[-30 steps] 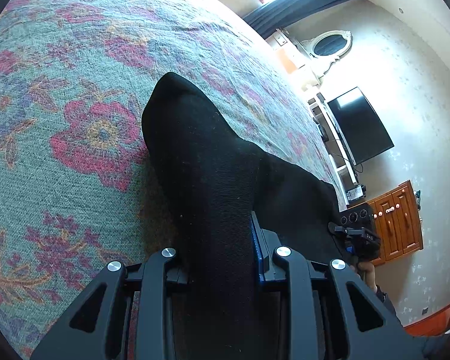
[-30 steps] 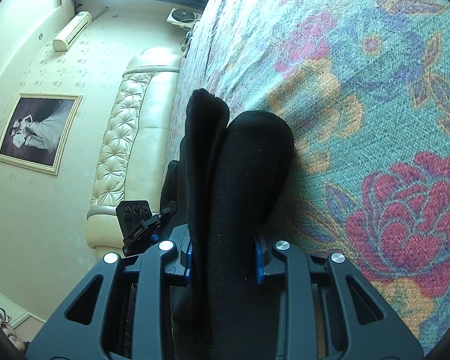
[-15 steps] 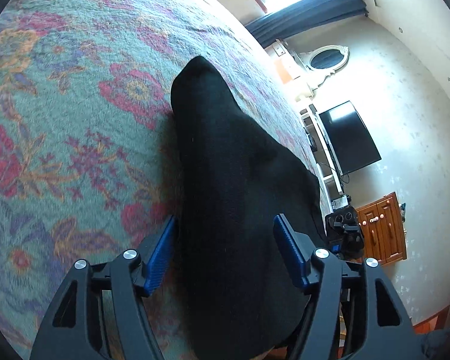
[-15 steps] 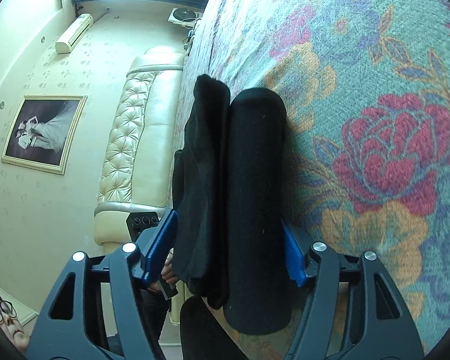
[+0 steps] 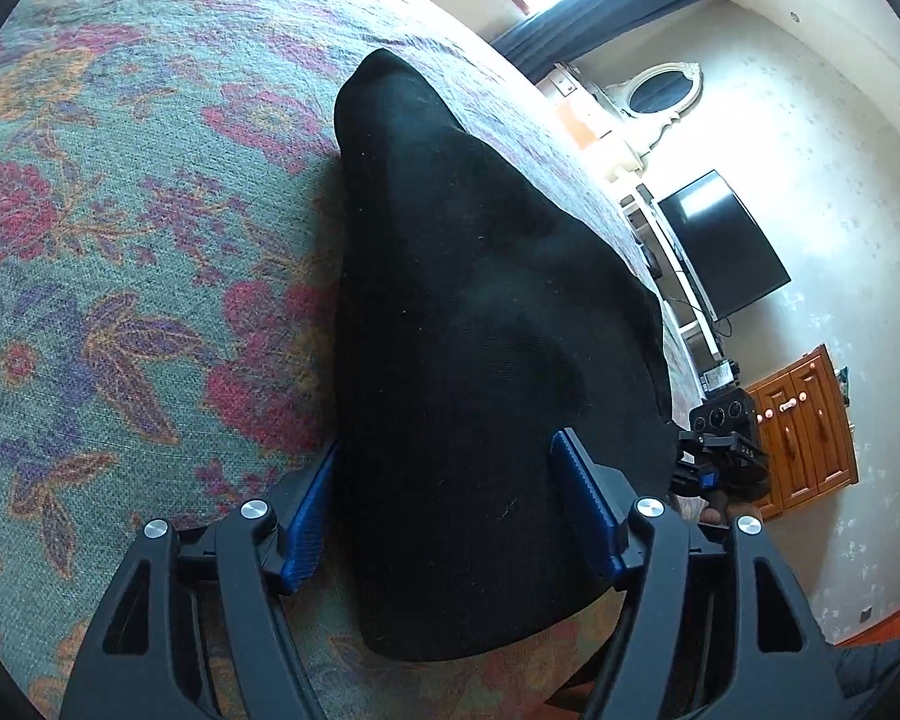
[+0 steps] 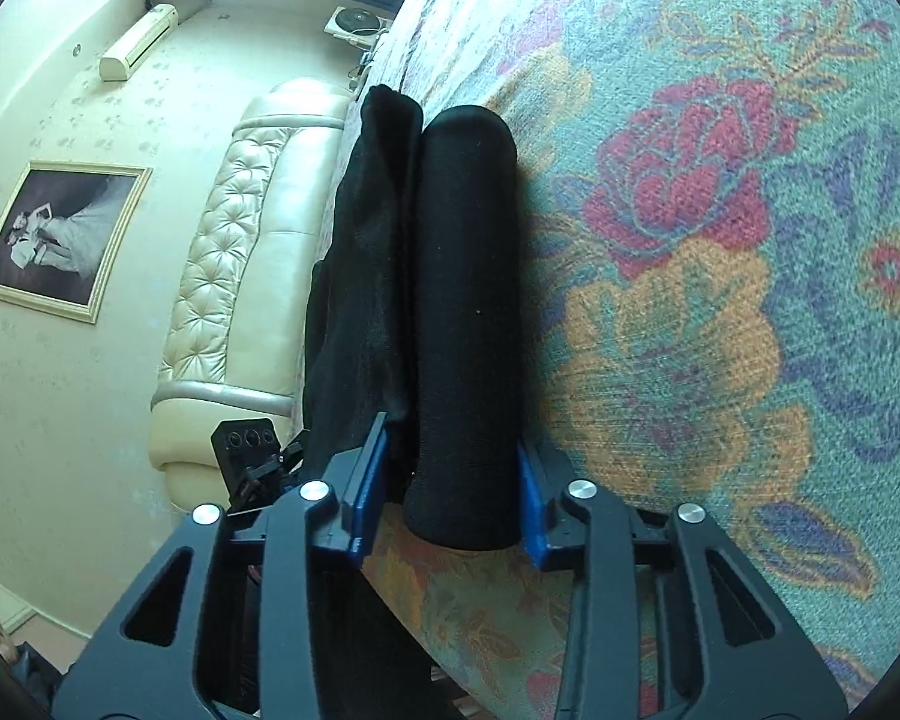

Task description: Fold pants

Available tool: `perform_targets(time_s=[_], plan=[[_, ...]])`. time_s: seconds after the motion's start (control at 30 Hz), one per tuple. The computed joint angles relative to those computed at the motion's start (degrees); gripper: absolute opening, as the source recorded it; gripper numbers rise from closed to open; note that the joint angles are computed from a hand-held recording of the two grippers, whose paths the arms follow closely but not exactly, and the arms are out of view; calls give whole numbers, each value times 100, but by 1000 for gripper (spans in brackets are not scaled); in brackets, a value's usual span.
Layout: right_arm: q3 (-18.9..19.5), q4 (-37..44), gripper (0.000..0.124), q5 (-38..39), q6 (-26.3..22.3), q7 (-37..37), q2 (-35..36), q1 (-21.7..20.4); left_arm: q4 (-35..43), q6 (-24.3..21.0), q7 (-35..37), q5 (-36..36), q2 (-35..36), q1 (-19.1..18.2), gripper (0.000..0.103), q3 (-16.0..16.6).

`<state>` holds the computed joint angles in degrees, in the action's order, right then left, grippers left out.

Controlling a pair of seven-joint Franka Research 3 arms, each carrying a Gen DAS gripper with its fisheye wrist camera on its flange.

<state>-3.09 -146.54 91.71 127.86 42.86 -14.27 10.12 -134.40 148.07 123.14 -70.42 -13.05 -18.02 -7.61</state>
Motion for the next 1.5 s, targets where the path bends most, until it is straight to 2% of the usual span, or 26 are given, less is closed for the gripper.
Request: perform_targets(time_s=[0.17, 0.43, 0.57, 0.67, 0.8, 0.93, 1.13, 1.3, 1.5], plan=[[-56, 63, 30, 104, -272, -202, 168, -69, -83, 284, 145, -68, -18, -81, 65, -47], [-72, 136, 29, 37, -434, -242, 282, -200, -206, 208, 534, -397, -104, -95, 52, 26], [-65, 161, 30, 9, -437, -209, 298, -227, -295, 183, 633, -470, -200, -70, 51, 30], [-70, 169, 36, 71, -479, -222, 286, -232, -293, 125, 697, -540, -206, -71, 58, 53], [-65, 298, 50, 66, -520, -62, 284, -243, -200, -523, 776, -849, -185, 84, 79, 246], [-13, 723, 60, -132, -283, 51, 505, -234, 113, -848, 772, -840, 27, 360, 82, 320], [96, 1706, 72, -370, -140, 389, 1262, -258, 1059, -1387, 706, -1266, 930, 854, 82, 281], [241, 2398, 76, -348, 7, 530, 1786, -331, 1954, -1403, 339, -936, 1767, 1121, 82, -46], [386, 2857, 79, -223, -158, 646, 2212, -508, 2513, -1142, 7, -522, 2317, 1303, 82, -413]])
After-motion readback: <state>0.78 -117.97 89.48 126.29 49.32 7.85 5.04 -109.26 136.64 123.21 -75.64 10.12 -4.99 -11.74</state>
